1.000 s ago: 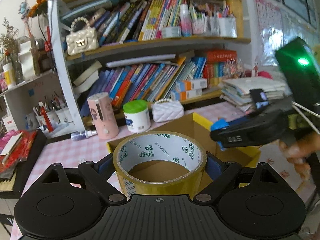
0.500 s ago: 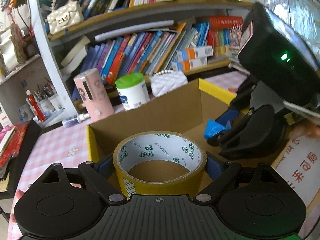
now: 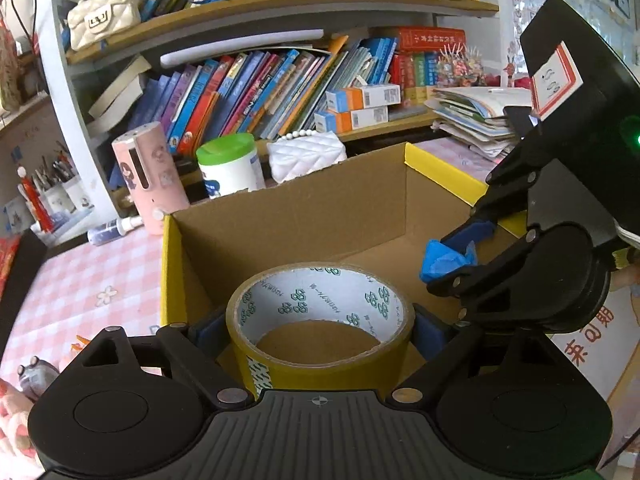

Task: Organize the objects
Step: 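Open both tools to drop the tape roll and blue object into the box, then move both tools back toward the white charger and staples box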

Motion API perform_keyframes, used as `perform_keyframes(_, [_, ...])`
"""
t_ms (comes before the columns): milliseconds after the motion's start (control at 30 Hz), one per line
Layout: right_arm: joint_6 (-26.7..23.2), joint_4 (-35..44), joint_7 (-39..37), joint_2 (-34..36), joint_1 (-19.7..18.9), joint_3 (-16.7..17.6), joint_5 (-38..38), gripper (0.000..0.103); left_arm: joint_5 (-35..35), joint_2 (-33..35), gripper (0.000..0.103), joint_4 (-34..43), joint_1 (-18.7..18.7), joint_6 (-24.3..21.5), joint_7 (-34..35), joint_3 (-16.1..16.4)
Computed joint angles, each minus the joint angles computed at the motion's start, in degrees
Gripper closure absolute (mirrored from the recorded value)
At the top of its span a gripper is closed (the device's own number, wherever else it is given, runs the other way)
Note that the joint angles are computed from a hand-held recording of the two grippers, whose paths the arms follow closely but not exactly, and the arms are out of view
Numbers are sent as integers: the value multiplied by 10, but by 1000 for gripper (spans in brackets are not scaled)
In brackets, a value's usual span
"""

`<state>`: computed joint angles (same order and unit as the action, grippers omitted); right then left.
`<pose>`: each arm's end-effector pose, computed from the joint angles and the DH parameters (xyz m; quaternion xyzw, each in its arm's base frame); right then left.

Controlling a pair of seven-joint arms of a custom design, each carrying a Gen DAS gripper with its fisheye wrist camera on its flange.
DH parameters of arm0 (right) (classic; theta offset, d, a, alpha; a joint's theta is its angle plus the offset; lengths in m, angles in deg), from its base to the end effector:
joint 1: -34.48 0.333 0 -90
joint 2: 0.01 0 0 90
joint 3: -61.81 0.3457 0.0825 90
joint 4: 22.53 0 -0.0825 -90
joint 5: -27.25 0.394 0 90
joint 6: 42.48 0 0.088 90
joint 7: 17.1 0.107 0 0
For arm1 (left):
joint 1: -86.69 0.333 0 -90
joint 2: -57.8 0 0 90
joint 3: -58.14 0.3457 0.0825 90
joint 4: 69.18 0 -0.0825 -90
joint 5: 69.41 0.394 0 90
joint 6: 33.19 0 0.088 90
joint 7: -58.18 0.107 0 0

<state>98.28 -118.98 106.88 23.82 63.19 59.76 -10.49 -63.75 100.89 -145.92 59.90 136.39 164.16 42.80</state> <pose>0.6389 0.3249 0.4191 -0.7734 0.5570 -0.2865 0.0978 0.6475 -0.4970 0.4170 -0.2768 0.8576 -0.3866 0.1961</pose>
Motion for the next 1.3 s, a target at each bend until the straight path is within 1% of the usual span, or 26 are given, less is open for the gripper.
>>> perform_keyframes(33, [4, -1, 1, 0, -1, -1, -1, 74, -2, 3, 10, 5, 3, -7, 3, -5])
perform_keyframes(67, [3, 2, -1, 3, 0, -2, -4, 71, -3, 4, 10, 7, 5, -11, 5, -7])
perform_keyframes(133, [8, 5, -3, 7, 0, -4, -8, 67, 2, 1, 10, 2, 0, -1, 5, 0])
perform_keyframes(200, [14, 5, 3, 9, 0, -6, -10, 65, 9, -4, 10, -5, -6, 8, 4, 9])
perform_keyframes(233, [19, 5, 5, 9, -1, -5, -5, 60, 11, -6, 10, -9, -6, 11, 5, 9])
perform_keyframes(267, [30, 2, 11, 7, -4, -5, 0, 52, 12, -10, 10, -16, -8, 21, -1, 13])
perform_keyframes(333, [43, -6, 40, 1, 4, -15, -15, 50, 9, -19, 10, -31, -2, 35, -6, 8])
perform_keyframes(433, [70, -21, 88, -14, 12, -25, -47, 50, -7, -39, 10, -59, 21, 56, -9, -17])
perform_keyframes(500, [88, -37, 153, -30, 22, -36, -82, 50, -16, -58, 9, -88, 34, 82, -13, -31])
perform_keyframes(567, [92, -51, 239, -49, 36, -46, -132, 50, -22, -80, 9, -120, 45, 107, -18, -40])
perform_keyframes(600, [89, -58, 285, -58, 42, -49, -159, 50, -25, -93, 9, -137, 47, 121, -25, -39])
perform_keyframes(633, [84, -66, 332, -68, 49, -51, -188, 49, -27, -106, 9, -154, 44, 136, -36, -31])
perform_keyframes(667, [74, -74, 386, -78, 59, -53, -222, 47, -29, -119, 8, -171, 36, 151, -48, -18])
perform_keyframes(700, [57, -81, 440, -88, 69, -53, -256, 46, -31, -133, 8, -188, 22, 164, -64, 4])
perform_keyframes(733, [37, -87, 485, -97, 76, -51, -284, 42, -35, -146, 8, -204, 1, 175, -81, 33])
perform_keyframes(800, [-27, -92, 574, -109, 93, -39, -326, 36, -48, -170, 8, -235, -50, 193, -113, 100])
perform_keyframes(867, [-91, -98, 649, -119, 106, -21, -344, 26, -60, -188, 7, -264, -85, 207, -131, 146])
perform_keyframes(900, [-118, -98, 678, -120, 110, -11, -344, 24, -69, -196, 7, -278, -104, 214, -137, 170])
perform_keyframes(967, [-178, -95, 727, -118, 117, 12, -332, 21, -84, -209, 7, -302, -117, 221, -141, 190])
perform_keyframes(1067, [-255, -75, 761, -97, 125, 46, -311, 18, -97, -232, 7, -344, -104, 227, -137, 185])
perform_keyframes(1100, [-277, -66, 763, -87, 127, 58, -304, 18, -104, -239, 7, -355, -107, 225, -134, 191])
perform_keyframes(1133, [-296, -55, 760, -77, 130, 66, -293, 18, -108, -245, 7, -366, -103, 224, -132, 191])
perform_keyframes(1167, [-310, -43, 753, -66, 132, 74, -277, 17, -108, -253, 7, -379, -88, 223, -132, 179])
perform_keyframes(1200, [-315, -35, 751, -60, 135, 78, -263, 17, -102, -259, 7, -389, -63, 223, -132, 158])
perform_keyframes(1300, [-317, -8, 742, -38, 147, 85, -227, 17, -82, -280, 7, -425, 8, 229, -137, 100])
